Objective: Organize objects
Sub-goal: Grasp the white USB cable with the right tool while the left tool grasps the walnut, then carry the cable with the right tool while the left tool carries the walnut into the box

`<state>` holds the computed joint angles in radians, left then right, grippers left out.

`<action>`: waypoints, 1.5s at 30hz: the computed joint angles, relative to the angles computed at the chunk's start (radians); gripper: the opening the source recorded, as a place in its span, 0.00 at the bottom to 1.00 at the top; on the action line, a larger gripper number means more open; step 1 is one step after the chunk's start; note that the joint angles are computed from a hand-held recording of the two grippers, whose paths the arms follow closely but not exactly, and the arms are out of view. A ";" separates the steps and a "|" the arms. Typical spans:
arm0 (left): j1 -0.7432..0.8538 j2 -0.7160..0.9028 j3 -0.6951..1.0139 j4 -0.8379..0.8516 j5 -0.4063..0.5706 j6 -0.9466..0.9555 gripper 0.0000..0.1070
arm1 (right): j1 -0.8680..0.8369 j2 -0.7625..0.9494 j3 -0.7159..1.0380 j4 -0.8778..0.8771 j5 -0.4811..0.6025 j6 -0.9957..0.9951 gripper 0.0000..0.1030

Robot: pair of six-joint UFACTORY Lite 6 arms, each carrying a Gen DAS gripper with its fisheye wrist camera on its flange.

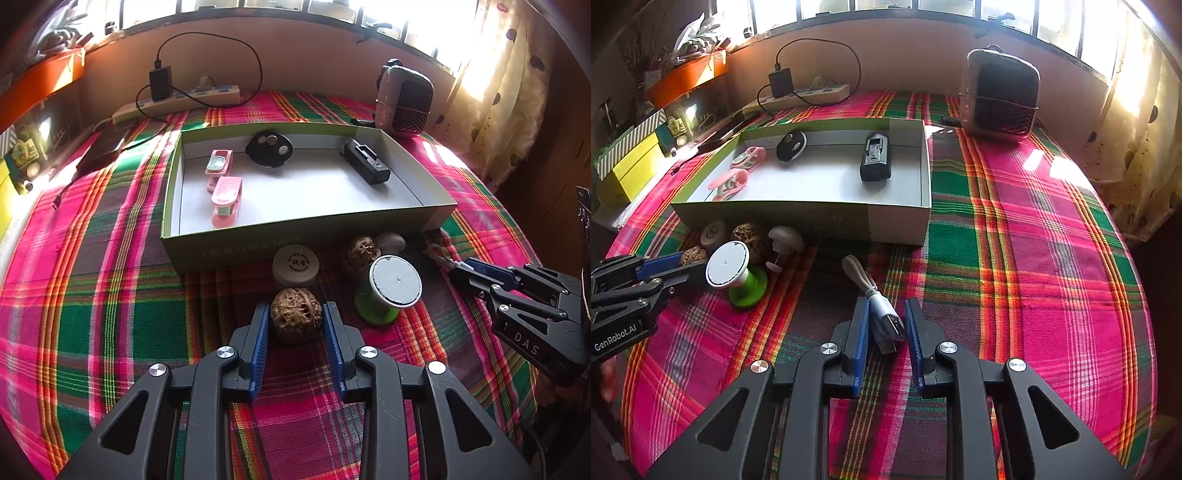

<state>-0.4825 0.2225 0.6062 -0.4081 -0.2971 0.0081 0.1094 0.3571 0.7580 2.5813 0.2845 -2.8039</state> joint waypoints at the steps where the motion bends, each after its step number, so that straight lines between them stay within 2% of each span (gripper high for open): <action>1: -0.004 -0.002 0.000 -0.030 0.001 0.031 0.25 | 0.000 0.000 0.000 -0.001 0.000 0.001 0.20; 17: -0.031 -0.075 -0.049 -0.164 -0.016 0.156 0.25 | -0.009 -0.044 -0.033 -0.082 0.028 0.077 0.19; 18: -0.038 -0.083 -0.053 -0.183 -0.019 0.169 0.25 | -0.009 -0.053 -0.039 -0.093 0.031 0.088 0.12; 21: -0.044 -0.114 -0.065 -0.212 -0.019 0.197 0.25 | -0.012 -0.072 -0.048 -0.140 0.035 0.135 0.12; 28: -0.047 -0.152 -0.081 -0.232 -0.017 0.220 0.25 | -0.006 -0.094 -0.066 -0.120 0.034 0.122 0.12; 45: -0.020 -0.174 -0.020 -0.257 0.020 0.277 0.25 | -0.019 -0.184 -0.049 -0.358 0.053 0.380 0.12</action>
<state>-0.5030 0.0484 0.5860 -0.6649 -0.2770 0.2851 0.0902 0.1732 0.7092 2.2237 0.3371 -2.4240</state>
